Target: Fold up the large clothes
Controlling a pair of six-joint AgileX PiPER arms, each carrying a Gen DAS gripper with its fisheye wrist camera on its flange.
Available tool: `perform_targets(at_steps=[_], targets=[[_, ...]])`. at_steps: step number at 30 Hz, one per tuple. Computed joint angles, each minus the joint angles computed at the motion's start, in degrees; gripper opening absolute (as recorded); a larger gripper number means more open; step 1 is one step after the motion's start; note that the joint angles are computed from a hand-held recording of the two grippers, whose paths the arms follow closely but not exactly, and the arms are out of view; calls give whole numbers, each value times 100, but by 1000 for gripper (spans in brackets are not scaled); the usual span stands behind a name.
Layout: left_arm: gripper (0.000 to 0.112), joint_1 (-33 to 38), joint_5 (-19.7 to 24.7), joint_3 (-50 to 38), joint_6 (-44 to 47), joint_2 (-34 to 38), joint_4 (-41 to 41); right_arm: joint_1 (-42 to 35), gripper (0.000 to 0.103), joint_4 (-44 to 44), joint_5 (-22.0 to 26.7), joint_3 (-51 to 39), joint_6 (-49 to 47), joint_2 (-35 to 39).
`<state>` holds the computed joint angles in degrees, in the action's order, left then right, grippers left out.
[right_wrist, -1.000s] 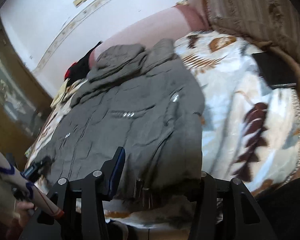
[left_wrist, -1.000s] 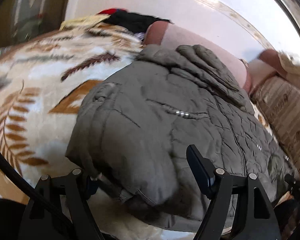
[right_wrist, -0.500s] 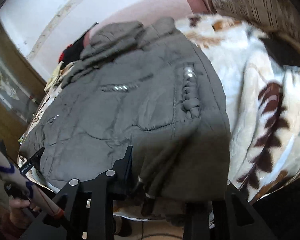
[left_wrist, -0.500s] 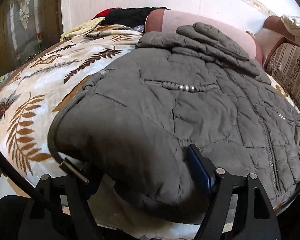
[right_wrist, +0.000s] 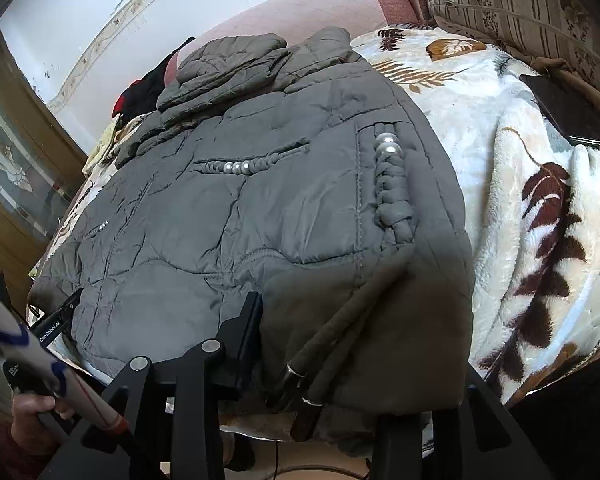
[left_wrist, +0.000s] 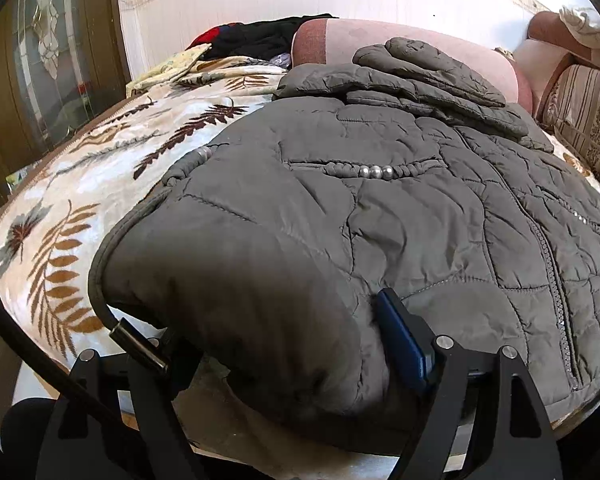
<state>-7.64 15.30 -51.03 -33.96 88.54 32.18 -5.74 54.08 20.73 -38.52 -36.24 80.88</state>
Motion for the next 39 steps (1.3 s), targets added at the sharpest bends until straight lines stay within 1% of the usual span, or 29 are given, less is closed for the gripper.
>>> perform_targets(at_steps=[2, 8, 16, 23, 32, 34, 35, 36, 39], targets=[[81, -57, 40, 11, -348, -5, 366, -10, 41, 8, 2, -3, -33, 9], [81, -165, 143, 28, -953, -18, 1019, -33, 42, 43, 4, -18, -123, 42], [81, -353, 341, 56, -1769, -24, 1892, 19, 46, -91, -13, -58, -43, 71], [81, -411, 405, 52, -2014, -1, 2140, -13, 47, -24, 7, -53, -156, 81], [80, -490, 553, 28, -2248, -2, 2367, -219, 48, 184, 224, -31, -380, 21], [72, -514, 569, 45, -2338, -33, 2464, -226, 41, 210, 212, 18, -416, -64], [70, -529, 571, 48, -2354, -44, 2494, -268, 34, 416, 205, 86, -656, -147], [66, -551, 585, 56, -2396, -58, 2553, -291, 30, 641, 195, 148, -905, -245], [59, -586, 600, 86, -2507, -103, 2695, -183, 26, 660, 52, 209, -990, -401]])
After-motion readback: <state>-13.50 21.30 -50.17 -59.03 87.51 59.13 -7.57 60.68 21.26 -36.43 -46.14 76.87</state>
